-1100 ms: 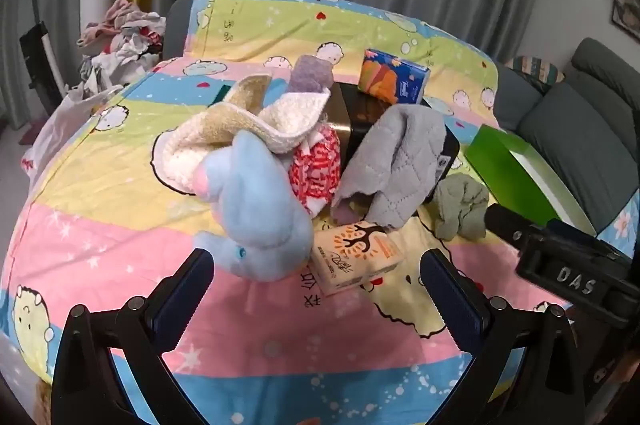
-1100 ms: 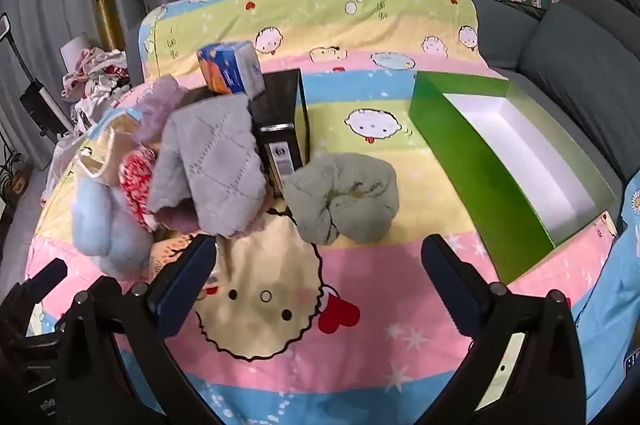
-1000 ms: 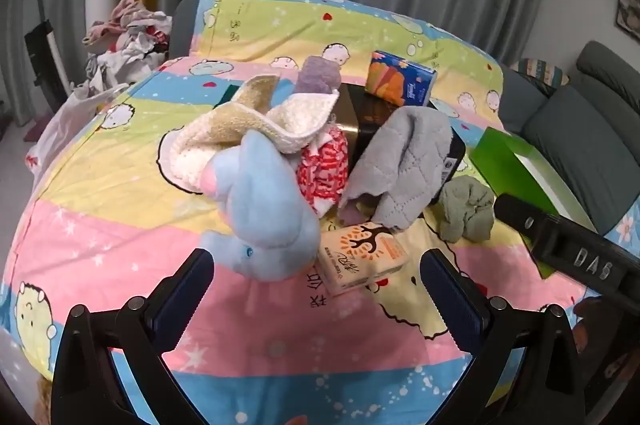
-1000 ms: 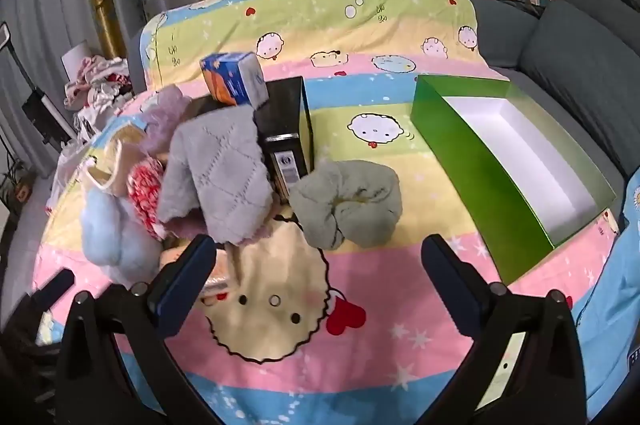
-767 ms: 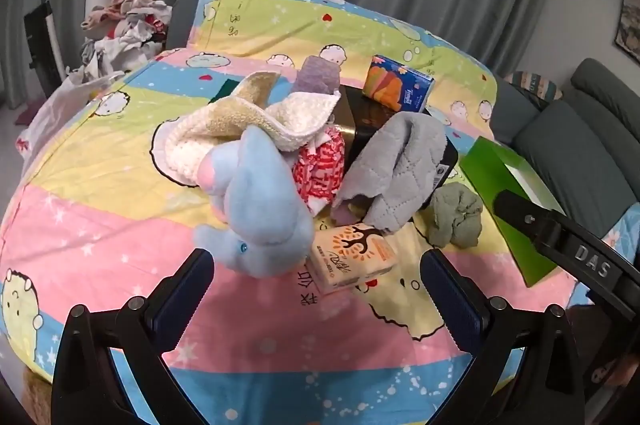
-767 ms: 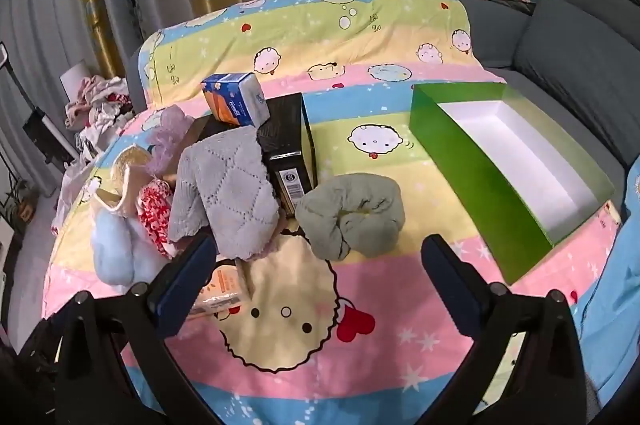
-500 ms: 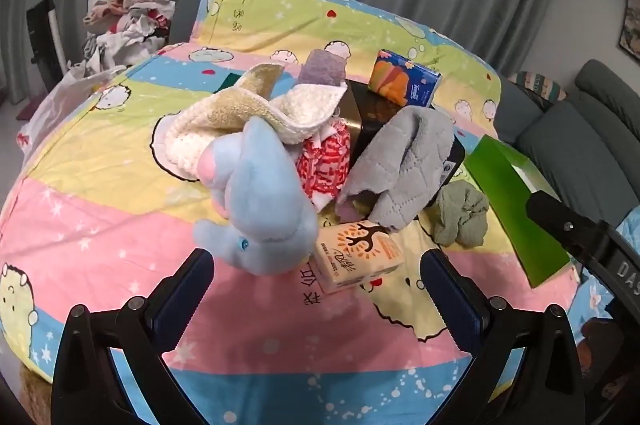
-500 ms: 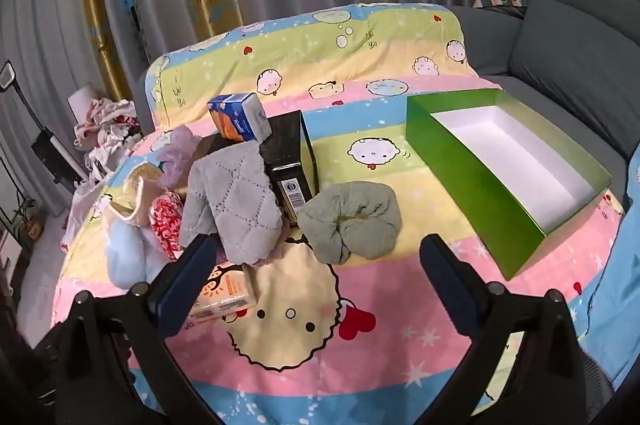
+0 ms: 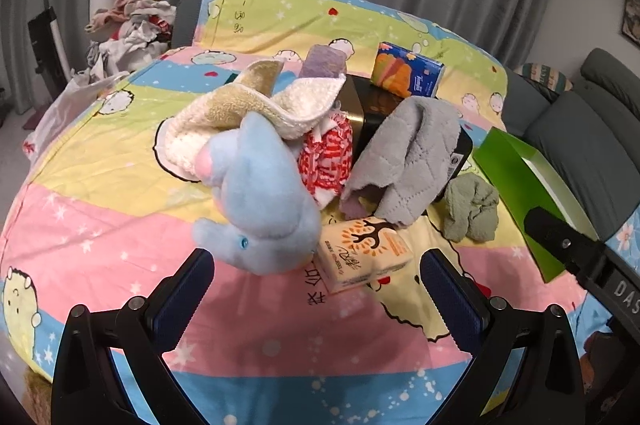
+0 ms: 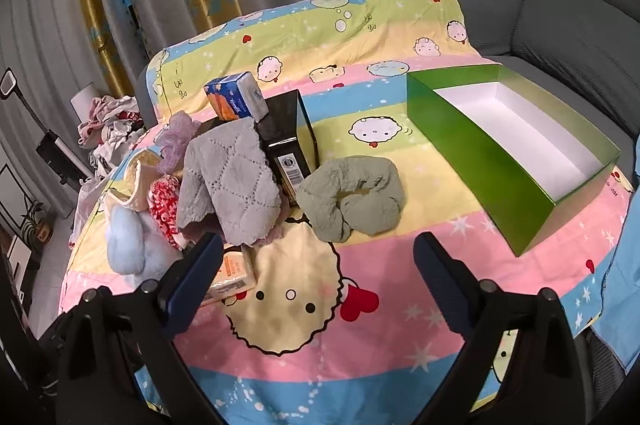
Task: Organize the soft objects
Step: 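Move both tools toward the pile of items on the bed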
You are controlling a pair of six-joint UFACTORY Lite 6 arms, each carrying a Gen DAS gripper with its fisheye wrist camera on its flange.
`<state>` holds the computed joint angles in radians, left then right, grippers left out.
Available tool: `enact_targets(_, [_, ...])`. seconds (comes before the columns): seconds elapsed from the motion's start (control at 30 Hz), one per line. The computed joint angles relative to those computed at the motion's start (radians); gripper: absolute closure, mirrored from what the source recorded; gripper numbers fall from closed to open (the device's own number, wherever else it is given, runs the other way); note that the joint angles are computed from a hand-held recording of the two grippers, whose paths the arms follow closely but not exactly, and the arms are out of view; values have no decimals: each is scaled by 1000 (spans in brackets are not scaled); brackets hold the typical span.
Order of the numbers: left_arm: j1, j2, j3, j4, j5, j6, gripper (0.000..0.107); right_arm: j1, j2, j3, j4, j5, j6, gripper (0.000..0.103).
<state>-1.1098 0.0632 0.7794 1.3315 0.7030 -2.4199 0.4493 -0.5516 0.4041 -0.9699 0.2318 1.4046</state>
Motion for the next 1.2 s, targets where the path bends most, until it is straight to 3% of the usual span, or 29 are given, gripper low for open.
enact_targets(0.43, [29, 15, -10, 26, -48, -22, 4, -18, 17, 2, 44, -33, -53, 14])
enact_targets(1.2, [4, -13, -17, 25, -21, 1, 4, 22, 29, 11, -25, -8, 18, 15])
